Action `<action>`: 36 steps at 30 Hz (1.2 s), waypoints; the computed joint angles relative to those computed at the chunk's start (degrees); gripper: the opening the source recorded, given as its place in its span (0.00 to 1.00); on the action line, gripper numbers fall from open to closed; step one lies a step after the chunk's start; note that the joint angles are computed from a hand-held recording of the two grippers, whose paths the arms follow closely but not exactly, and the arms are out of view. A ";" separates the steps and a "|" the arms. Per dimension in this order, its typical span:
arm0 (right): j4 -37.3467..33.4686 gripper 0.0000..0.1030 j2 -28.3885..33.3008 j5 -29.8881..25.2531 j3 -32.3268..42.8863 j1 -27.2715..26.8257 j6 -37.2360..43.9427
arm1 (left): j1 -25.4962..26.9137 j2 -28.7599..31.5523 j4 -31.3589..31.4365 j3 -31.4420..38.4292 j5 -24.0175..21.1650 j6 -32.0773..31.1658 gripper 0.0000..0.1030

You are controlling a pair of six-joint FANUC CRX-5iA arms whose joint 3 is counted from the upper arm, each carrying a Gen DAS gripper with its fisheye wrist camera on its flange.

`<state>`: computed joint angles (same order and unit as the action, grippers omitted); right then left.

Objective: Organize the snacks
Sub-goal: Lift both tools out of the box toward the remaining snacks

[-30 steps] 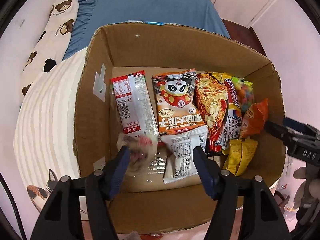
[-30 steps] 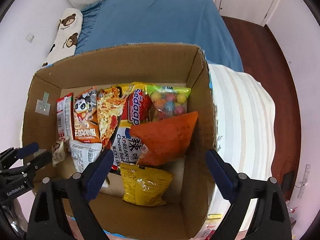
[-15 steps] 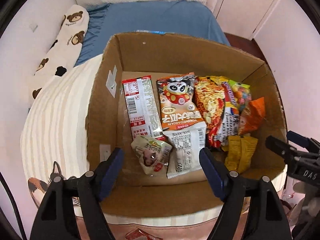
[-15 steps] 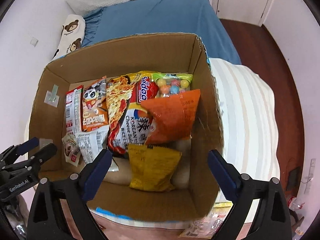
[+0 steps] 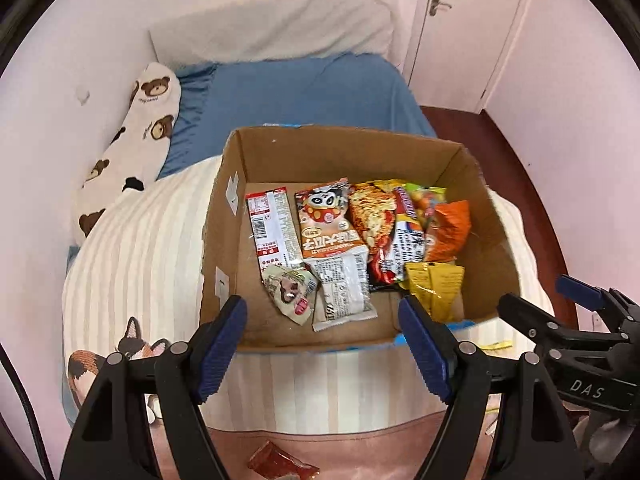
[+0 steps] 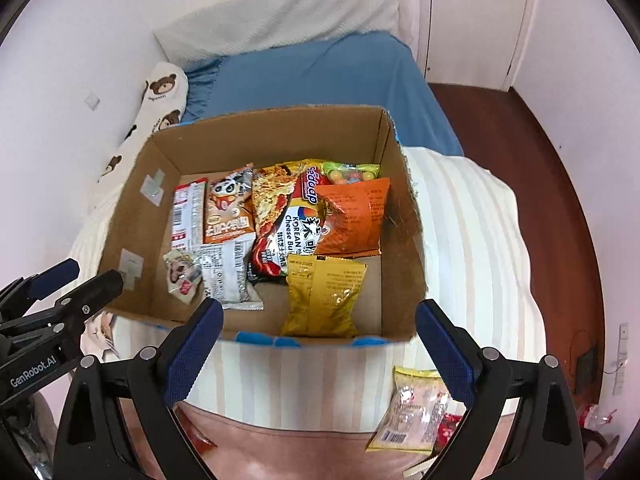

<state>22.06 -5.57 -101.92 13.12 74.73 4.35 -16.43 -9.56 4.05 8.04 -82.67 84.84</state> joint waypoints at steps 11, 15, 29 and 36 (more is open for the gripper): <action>8.35 0.96 -3.31 -2.25 -1.43 12.47 -11.38 | 1.98 -7.97 5.50 -5.51 0.39 -1.85 0.75; 11.16 0.96 -8.37 -4.04 -7.46 20.53 -24.04 | 2.71 -12.09 9.37 -11.20 0.45 -4.01 0.94; -2.62 0.73 -30.60 0.07 -32.50 34.19 -54.41 | -8.65 -12.44 -2.83 -21.25 -2.27 13.78 0.94; -15.79 0.76 -28.46 12.27 -36.05 11.85 -29.77 | -3.96 -12.93 -4.37 -26.34 -7.54 21.92 0.94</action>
